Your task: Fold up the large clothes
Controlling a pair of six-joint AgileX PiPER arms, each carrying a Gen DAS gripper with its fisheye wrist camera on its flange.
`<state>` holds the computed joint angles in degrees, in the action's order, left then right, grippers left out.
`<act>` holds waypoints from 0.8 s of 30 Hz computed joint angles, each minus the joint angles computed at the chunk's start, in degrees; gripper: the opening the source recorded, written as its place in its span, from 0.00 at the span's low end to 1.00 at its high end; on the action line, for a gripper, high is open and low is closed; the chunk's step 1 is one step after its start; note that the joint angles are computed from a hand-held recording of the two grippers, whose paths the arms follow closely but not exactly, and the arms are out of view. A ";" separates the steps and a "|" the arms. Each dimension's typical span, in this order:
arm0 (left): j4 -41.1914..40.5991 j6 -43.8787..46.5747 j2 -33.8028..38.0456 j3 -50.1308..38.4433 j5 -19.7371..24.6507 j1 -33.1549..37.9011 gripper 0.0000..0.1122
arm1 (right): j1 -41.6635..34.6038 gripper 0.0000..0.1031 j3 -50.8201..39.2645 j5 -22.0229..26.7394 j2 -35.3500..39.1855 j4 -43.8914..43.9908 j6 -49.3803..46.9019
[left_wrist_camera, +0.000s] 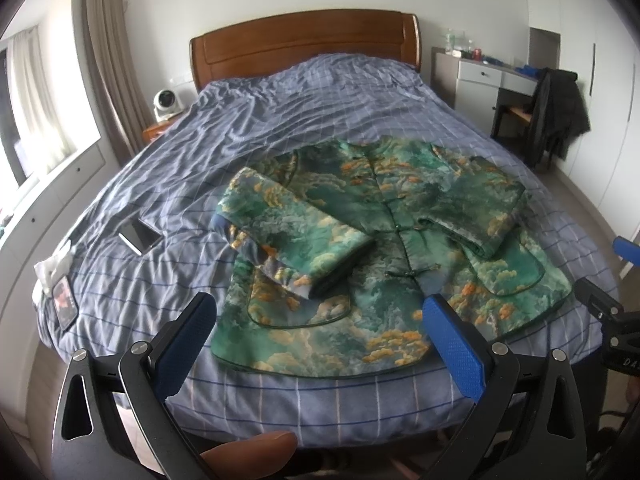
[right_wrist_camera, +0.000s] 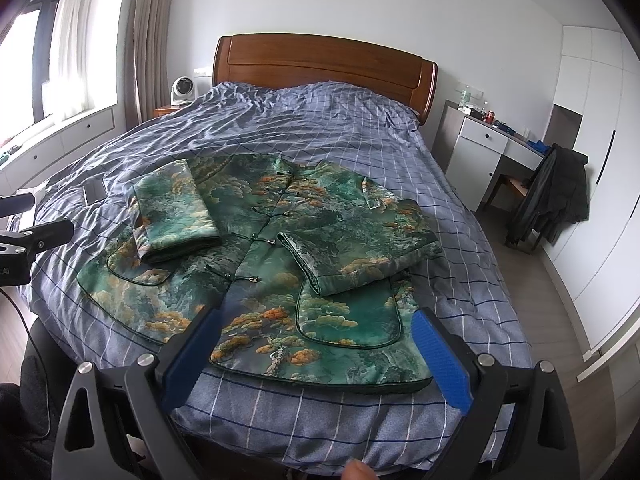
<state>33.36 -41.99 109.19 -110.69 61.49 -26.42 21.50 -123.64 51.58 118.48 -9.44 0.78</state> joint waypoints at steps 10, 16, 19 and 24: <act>0.11 -0.09 -0.04 0.04 0.10 -0.07 0.91 | -0.34 0.95 -0.37 0.16 0.19 0.38 -0.36; 0.22 -0.21 -0.10 0.20 -0.01 -0.08 0.91 | 0.01 0.95 -0.45 0.41 0.15 0.26 -0.06; 0.08 -0.17 -0.06 0.12 0.00 -0.08 0.91 | -0.02 0.95 -0.46 0.44 0.17 0.35 -0.11; 0.11 -0.08 0.18 -0.29 0.17 -0.16 0.91 | 0.21 0.95 -0.11 0.36 -0.03 0.19 0.19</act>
